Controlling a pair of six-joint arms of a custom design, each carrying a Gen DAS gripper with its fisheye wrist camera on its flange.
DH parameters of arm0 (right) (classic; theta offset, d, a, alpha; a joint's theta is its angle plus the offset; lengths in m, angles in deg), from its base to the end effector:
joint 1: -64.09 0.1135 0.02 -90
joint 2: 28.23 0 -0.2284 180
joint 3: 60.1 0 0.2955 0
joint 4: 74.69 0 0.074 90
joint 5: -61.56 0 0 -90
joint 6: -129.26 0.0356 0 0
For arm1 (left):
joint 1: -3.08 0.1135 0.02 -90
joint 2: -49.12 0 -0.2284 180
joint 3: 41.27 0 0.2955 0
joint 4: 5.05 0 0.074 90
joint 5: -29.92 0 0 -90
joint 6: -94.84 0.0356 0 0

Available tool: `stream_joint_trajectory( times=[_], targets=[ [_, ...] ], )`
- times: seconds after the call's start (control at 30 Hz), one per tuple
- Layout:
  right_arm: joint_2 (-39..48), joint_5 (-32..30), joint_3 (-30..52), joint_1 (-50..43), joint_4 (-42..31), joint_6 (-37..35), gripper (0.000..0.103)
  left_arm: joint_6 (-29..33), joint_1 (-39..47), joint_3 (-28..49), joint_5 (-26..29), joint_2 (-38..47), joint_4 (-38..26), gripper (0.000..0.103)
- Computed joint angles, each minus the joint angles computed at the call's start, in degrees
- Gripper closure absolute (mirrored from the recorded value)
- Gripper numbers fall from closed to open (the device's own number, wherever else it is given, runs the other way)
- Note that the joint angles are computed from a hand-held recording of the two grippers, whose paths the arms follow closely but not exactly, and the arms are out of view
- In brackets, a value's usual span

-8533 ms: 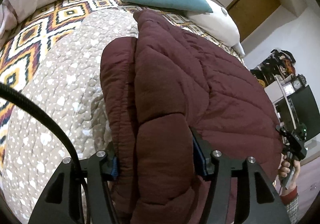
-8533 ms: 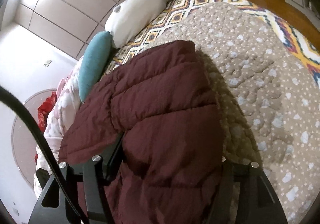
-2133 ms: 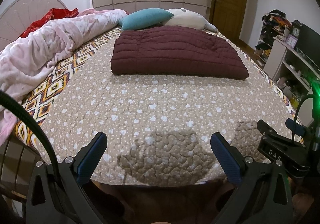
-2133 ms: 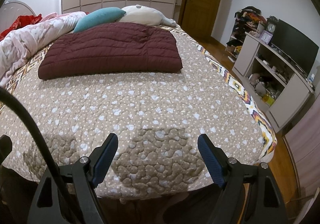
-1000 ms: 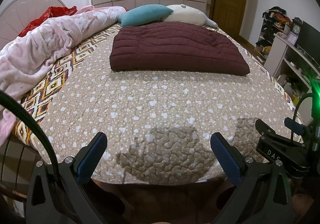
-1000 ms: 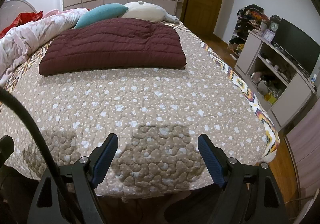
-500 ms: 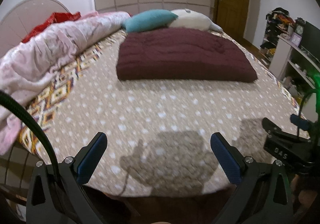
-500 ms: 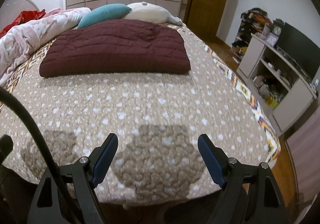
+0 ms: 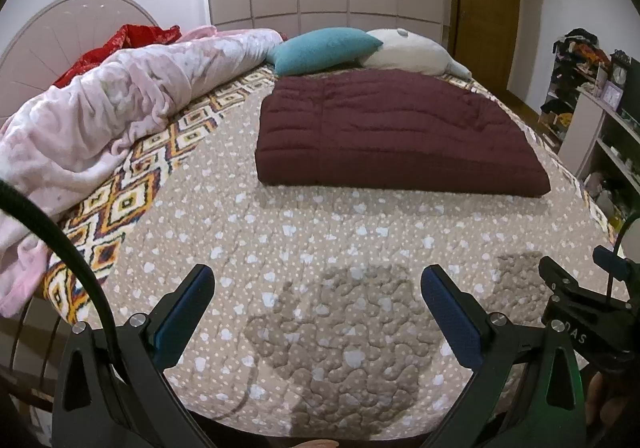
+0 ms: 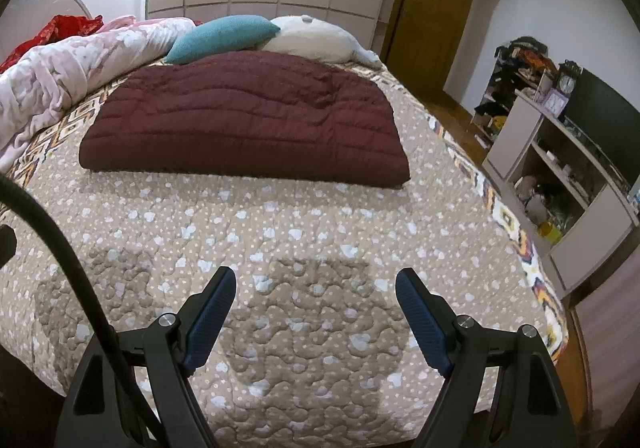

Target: Fold large clothes

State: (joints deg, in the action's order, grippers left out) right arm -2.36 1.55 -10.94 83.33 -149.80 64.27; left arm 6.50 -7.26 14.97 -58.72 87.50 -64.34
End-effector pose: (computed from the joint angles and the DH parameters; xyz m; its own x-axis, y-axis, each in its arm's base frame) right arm 0.1482 0.0329 0.2476 -0.6699 0.1540 -0.7263 0.3195 0.9428 -0.0947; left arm 0.2009 -0.0375 0.2734 -0.6450 0.1471 -0.7499 0.2157 0.9764 0.0060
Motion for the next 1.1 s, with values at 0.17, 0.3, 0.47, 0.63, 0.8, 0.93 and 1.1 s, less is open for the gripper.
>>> stream_joint_trajectory(
  times=[0.17,0.3,0.47,0.63,0.8,0.93,1.1],
  targets=[
    [-0.48,-4.19,-2.3,-3.43,1.99,-2.17,0.018,-0.35,-3.01,-1.05,-2.67,2.24,0.69,0.001],
    [-1.16,-5.87,-3.85,-5.11,3.22,-3.58,0.018,-1.2,-4.73,-0.71,-3.59,5.13,0.76,0.001],
    [-1.12,-7.75,-4.91,-7.29,4.82,-5.01,0.018,-1.58,-5.66,-0.6,-4.34,8.01,1.68,0.001],
    [-0.38,-9.7,-5.69,-9.35,6.71,-6.21,0.018,-1.53,-6.45,-0.53,-4.8,10.39,2.73,0.001],
    [0.73,-10.46,-5.74,-9.77,8.01,-6.69,0.018,-1.36,-6.44,-0.32,-4.54,12.56,3.63,0.001],
    [1.99,-9.92,-5.41,-8.85,9.2,-7.02,0.018,-1.46,-5.98,-0.14,-4.22,14.03,4.37,0.001],
    [5.36,-9.6,-4.66,-7.7,11.02,-7.09,0.018,-1.57,-4.39,0.54,-2.96,16.25,5.27,0.001]
  ],
)
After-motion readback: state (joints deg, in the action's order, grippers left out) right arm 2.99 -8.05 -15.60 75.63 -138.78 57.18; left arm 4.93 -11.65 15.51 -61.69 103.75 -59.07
